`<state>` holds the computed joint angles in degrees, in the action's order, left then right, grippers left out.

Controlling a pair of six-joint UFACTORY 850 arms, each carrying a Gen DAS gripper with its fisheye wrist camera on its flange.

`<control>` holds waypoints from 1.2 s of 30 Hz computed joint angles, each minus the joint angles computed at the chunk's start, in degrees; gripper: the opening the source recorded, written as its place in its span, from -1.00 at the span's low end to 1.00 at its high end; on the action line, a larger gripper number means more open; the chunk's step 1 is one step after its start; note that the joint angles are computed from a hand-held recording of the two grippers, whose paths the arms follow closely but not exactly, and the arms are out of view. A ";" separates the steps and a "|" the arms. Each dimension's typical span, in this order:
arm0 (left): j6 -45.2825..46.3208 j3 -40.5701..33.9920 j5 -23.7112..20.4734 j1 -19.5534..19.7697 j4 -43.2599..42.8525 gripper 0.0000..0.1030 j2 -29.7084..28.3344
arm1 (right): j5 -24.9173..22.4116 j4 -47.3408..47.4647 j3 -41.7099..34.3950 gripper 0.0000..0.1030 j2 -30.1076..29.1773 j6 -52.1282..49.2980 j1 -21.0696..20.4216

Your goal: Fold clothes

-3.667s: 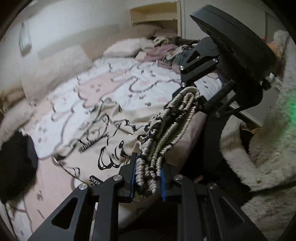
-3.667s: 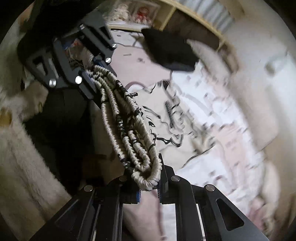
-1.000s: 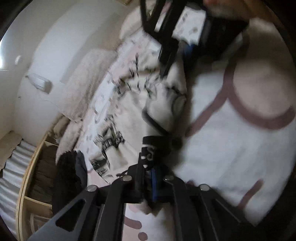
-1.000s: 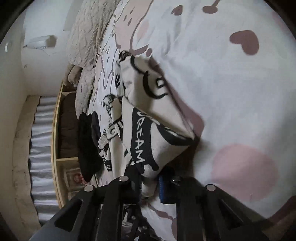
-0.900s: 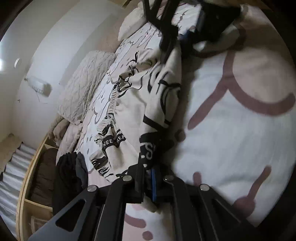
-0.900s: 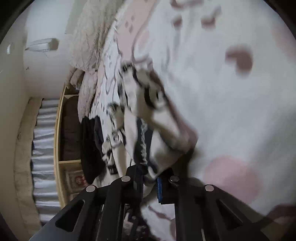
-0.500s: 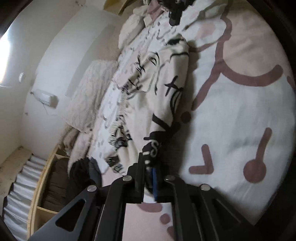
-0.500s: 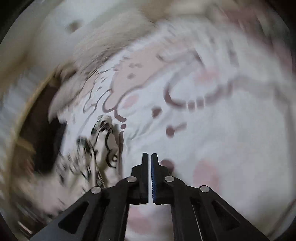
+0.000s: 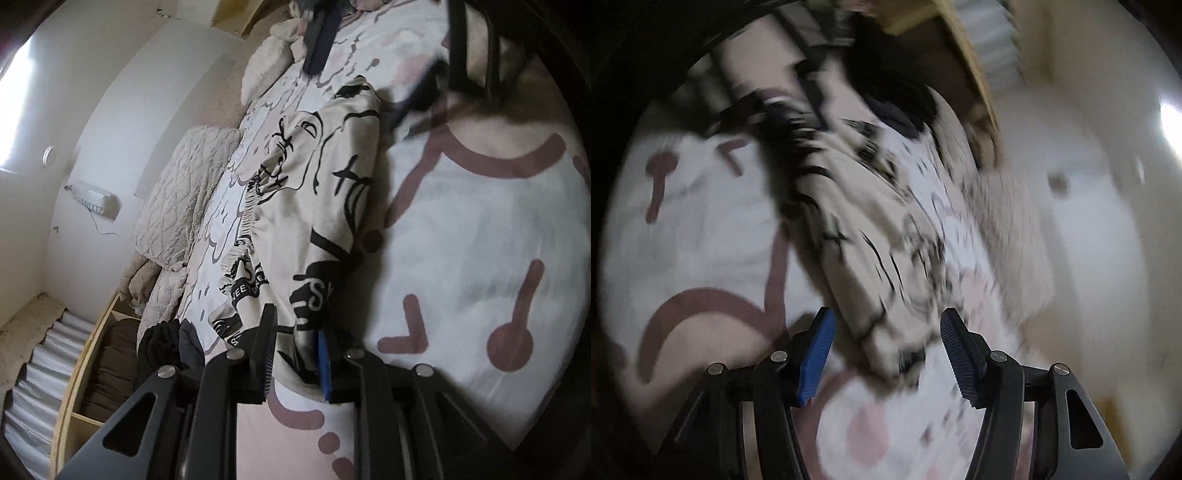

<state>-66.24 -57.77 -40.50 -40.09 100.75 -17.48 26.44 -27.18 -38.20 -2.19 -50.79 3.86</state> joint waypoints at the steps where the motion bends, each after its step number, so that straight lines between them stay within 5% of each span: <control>1: -1.36 0.12 0.51 0.20 1.00 -0.62 0.15 | 1.52 0.98 0.22 0.08 -0.75 -3.47 0.64; 6: -6.44 -0.29 3.94 1.51 0.76 -0.69 1.41 | 4.60 5.53 -1.93 -0.58 -5.63 -13.12 1.90; 13: -2.68 -1.08 4.62 0.95 -1.89 -0.81 0.87 | 8.68 10.17 -2.34 -0.84 -6.50 -28.99 -2.08; 18: -1.40 0.65 -0.54 -0.94 -0.03 -0.81 -0.26 | 5.33 13.65 -2.71 -0.86 -6.40 -34.52 -6.27; 22: -1.76 1.48 -7.00 -2.91 2.76 -0.75 -1.33 | 6.15 7.68 0.12 -0.79 -3.65 -29.56 -8.49; 26: -1.94 1.95 -8.86 -3.22 3.57 -0.48 -1.06 | 11.24 -2.01 2.69 0.13 -1.04 -22.73 -9.41; 31: -0.40 0.86 -9.02 -2.80 2.48 -0.23 -1.41 | 8.92 -4.40 1.78 0.14 -1.02 -18.22 -6.71; 36: 1.83 -1.36 -5.74 -2.25 -0.48 -0.38 -2.53 | 13.49 -3.13 2.20 0.14 -3.48 -21.62 -4.85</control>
<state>-64.41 -59.14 -46.25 -42.33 100.27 -20.01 39.93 -30.31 -36.00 -5.67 -72.41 -0.99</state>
